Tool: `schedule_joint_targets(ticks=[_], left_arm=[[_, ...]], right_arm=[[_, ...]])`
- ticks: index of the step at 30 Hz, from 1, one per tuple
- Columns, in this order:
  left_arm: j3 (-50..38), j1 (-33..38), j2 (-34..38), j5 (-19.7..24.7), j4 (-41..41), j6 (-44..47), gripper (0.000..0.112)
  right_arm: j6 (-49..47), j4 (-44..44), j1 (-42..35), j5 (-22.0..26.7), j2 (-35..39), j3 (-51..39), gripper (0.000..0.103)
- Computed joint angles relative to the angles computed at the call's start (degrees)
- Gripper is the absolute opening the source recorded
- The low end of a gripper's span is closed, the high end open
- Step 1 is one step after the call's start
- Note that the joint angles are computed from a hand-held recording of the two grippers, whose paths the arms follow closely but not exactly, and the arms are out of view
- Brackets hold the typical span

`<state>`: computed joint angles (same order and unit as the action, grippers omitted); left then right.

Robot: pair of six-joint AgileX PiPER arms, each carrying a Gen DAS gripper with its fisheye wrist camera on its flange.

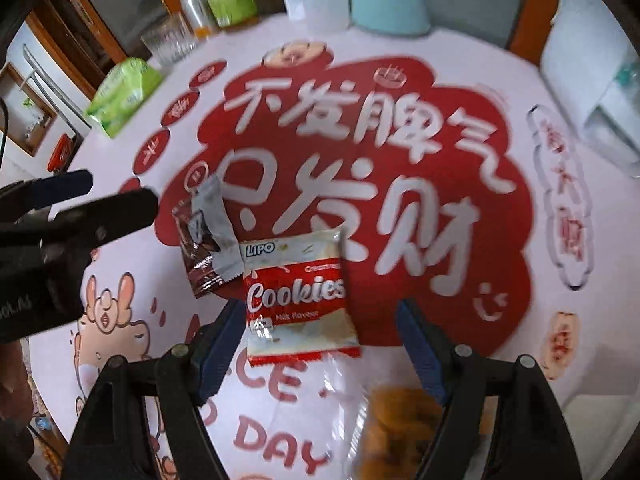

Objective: Organize snacks
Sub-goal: 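Grasp the chocolate wafer with left tool while right tool grasps red Cookies packet, then carry the wafer and Cookies packet into the white tray and open both tools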

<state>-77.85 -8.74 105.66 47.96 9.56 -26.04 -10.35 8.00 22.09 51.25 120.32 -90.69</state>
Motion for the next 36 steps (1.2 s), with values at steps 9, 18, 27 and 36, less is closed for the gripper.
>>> schedule_joint_targets(ticks=[9,18,27,36], left_arm=[[-4.86,1.94,10.82,-1.64,-2.45,-0.3,0.086],[-7.72,1.52,16.3,-0.21,-4.39,-4.78,0.074],[-4.24,-0.07,12.72,-1.19,-3.77,-6.37,0.036],[7.35,-3.35,-1.97,-2.2,-0.82,-7.89,0.034]], right_arm=[[1.97,-3.85,1.16,-5.3,-0.63,3.39,0.058],[1.45,-1.26,-1.26,-6.62,-1.1,4.7,0.046],[0.55,1.69,-1.84,-7.72,-4.91,9.03,0.045],[-5.78,9.64,-4.02,-8.1,-18.83,18.03,0.045]])
